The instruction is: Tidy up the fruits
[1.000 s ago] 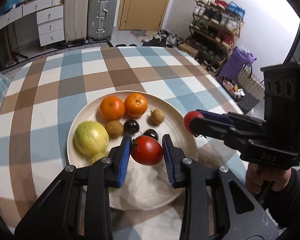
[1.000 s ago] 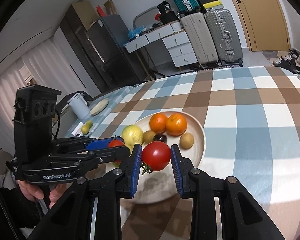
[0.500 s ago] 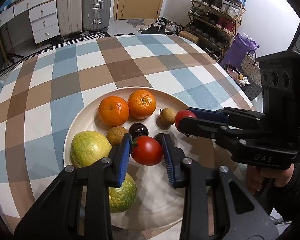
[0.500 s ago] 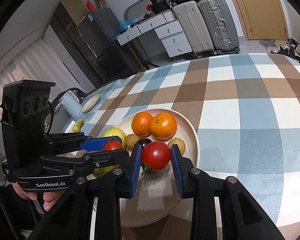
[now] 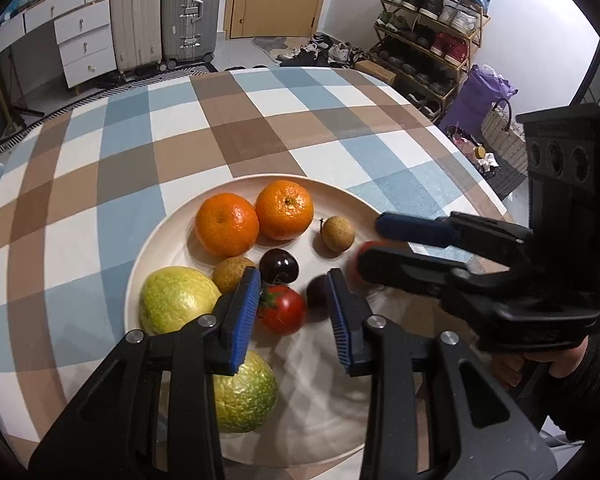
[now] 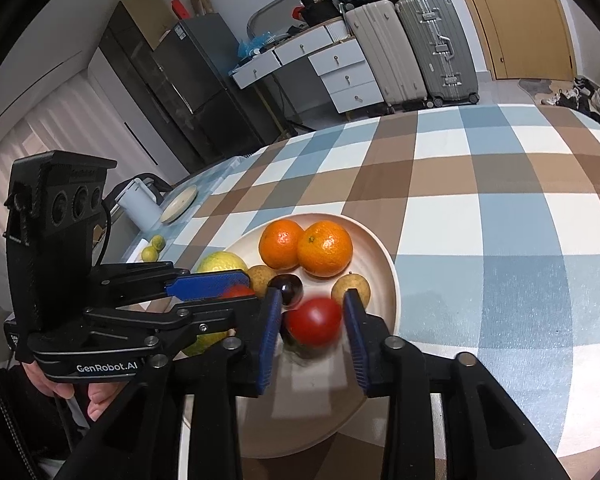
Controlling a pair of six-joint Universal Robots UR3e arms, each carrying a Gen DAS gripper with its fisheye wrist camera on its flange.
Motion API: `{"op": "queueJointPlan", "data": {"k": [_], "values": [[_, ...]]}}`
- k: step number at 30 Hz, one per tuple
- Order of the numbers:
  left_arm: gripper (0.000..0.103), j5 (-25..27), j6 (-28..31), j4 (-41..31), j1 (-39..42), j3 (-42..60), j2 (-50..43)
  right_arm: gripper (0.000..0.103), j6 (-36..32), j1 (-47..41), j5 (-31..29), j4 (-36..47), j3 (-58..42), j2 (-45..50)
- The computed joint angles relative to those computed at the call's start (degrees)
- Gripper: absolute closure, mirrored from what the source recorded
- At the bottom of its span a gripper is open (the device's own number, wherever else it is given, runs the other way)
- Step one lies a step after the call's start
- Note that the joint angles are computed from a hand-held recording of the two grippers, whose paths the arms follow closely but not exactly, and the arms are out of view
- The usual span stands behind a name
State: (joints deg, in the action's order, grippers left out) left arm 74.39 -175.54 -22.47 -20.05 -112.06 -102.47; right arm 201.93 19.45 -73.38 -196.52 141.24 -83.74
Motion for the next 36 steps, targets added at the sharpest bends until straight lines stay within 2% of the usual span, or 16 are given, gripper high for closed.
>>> {"op": "queueJointPlan", "data": {"k": [2,4,7,8,9,10,13,15,17,23,28,31,33,36], "values": [[0.057,0.4,-0.2,0.3,-0.1,-0.6,1.0,0.045,0.6,-0.4,0.7,-2.4,1.0,-0.2],[0.054,-0.1,-0.6,1.0,0.4,-2.0,2.8,0.044,1.1,-0.3,0.3,-3.7,1.8,-1.3],[0.04,1.9,-1.3,1.2,0.2,-3.4,5.7,0.035,1.7,0.0,-0.7,-4.4,3.2,-4.1],[0.036,2.9,-1.8,1.2,0.0,-3.8,6.8,0.029,2.0,0.3,-1.4,-4.2,3.5,-5.1],[0.036,3.0,-1.9,1.2,0.1,-4.4,8.0,0.021,2.8,0.9,-2.9,-3.0,3.8,-6.8],[0.036,3.0,-2.0,1.1,0.4,-5.0,9.4,0.018,3.6,1.3,-4.0,-2.0,4.0,-8.2],[0.031,3.1,-2.8,1.4,0.9,-7.2,13.8,0.016,4.3,2.0,-5.3,-0.5,5.2,-12.7],[0.023,3.8,-3.7,1.3,0.8,-8.4,16.7,0.009,4.5,3.4,-7.8,1.4,5.0,-15.3],[0.023,4.5,-4.2,1.0,0.6,-9.6,20.1,0.005,5.5,5.5,-11.4,3.2,4.7,-17.8],[0.021,6.0,-5.9,-1.8,-0.3,-11.7,28.9,0.001,8.4,11.4,-19.0,8.1,3.3,-23.4],[0.018,9.8,-8.6,-3.5,-3.0,-13.0,35.8,0.0,9.8,18.4,-26.4,12.8,0.2,-25.6],[0.012,12.6,-10.4,-4.2,-5.2,-13.9,39.6,0.0,10.4,23.2,-31.1,14.9,-1.9,-26.1],[0.002,14.8,-12.1,-4.3,-6.9,-15.0,42.5,0.0,10.8,26.8,-34.7,16.0,-3.7,-25.8],[0.001,18.3,-14.3,-4.6,-9.6,-15.9,45.8,0.0,11.5,33.0,-41.6,17.7,-6.4,-24.1]]}}
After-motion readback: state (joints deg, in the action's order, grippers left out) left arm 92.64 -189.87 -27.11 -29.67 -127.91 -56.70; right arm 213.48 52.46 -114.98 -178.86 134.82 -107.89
